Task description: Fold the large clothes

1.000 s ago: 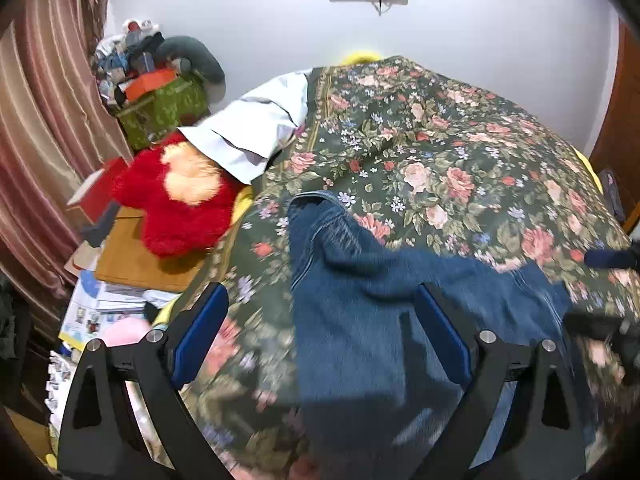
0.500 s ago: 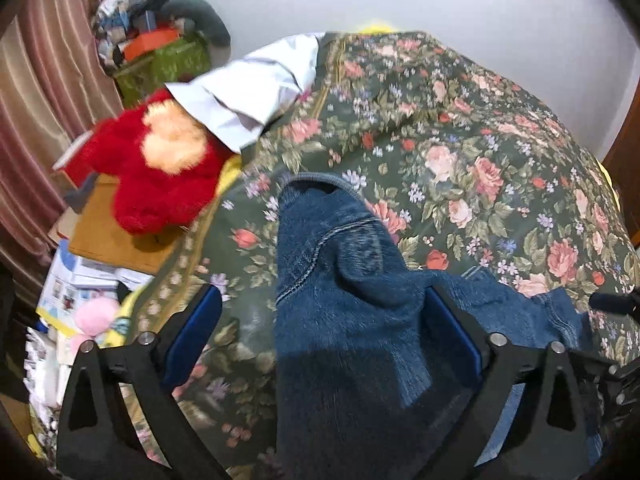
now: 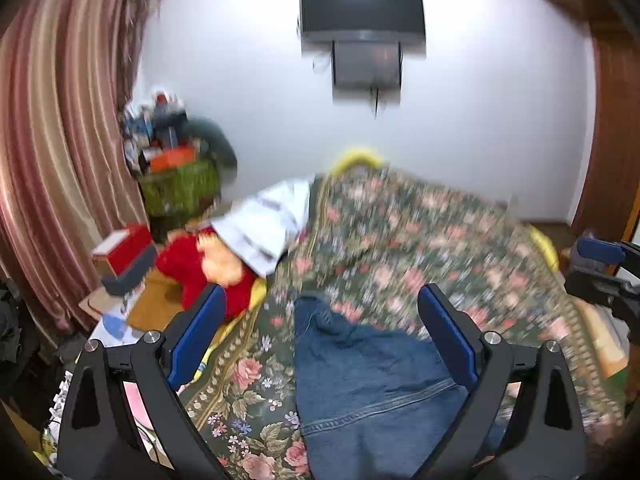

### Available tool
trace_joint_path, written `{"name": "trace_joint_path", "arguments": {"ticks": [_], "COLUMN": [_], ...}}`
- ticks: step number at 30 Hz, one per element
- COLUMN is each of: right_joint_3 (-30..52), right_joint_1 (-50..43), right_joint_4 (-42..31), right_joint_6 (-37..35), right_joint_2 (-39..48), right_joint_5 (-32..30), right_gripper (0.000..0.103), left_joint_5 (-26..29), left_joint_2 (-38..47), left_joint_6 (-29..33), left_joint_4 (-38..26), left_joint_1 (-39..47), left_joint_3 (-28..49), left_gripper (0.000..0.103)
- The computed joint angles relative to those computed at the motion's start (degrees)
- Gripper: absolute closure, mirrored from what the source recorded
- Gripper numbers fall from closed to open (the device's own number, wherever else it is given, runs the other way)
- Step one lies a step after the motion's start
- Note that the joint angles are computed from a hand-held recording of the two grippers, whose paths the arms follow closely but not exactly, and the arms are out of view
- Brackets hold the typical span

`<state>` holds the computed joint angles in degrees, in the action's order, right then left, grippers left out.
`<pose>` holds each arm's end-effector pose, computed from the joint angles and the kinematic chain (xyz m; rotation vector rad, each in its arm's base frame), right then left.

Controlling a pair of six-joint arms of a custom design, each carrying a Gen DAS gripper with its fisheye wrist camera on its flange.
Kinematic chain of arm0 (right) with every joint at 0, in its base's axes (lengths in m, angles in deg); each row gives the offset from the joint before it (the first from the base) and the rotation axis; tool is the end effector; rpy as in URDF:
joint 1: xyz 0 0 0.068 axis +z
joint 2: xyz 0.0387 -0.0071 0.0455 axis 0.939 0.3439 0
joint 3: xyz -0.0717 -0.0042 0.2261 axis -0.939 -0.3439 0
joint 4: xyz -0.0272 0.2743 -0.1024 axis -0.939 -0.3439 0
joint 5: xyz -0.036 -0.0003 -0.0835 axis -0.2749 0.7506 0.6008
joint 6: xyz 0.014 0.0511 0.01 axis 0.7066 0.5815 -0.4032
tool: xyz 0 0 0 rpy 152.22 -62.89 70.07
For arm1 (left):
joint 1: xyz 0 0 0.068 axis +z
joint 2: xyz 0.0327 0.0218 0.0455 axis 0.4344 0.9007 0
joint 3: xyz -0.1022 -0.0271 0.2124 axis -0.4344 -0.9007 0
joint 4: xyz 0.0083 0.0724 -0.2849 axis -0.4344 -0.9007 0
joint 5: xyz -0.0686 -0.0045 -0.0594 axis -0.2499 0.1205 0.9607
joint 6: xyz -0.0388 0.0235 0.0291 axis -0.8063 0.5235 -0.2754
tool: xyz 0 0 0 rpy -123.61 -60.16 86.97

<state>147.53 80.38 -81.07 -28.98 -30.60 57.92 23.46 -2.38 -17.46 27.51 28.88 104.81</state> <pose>0.2478 0.0470 0.3366 -0.0910 2.0969 0.2126 0.3046 0.0066 0.3310 0.2988 2.0393 -0.1570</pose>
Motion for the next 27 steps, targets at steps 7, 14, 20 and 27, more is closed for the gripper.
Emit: {"name": "trace_joint_path", "arguments": {"ticks": [7,14,20,27], "right_joint_3": [-4.22,-8.19,-7.12,-6.69], "right_joint_1": [12.68,37.79,56.06,59.87], "right_joint_4": [-2.08,-7.74,-20.14,-29.04], "right_joint_6": [3.54,10.35,22.22,31.87], "right_joint_2": [-19.82,-31.05,-30.35,-29.47], "right_joint_5": [15.5,43.11,62.0,63.93], "right_gripper": [0.01,0.003,0.0,0.0], "left_joint_5": [8.29,9.43,8.59,8.14], "left_joint_2": [-22.18,-39.69,-45.71,-47.75], "left_joint_6": [-5.66,-7.93,-8.2,-7.14], "left_joint_4": [-3.78,-9.55,-15.06,-19.3], "left_joint_1": [5.55,6.88,6.69,6.58], "left_joint_3": [-8.81,-15.44,-17.55,-19.07], "left_gripper": [0.005,0.005,0.005,0.004]}}
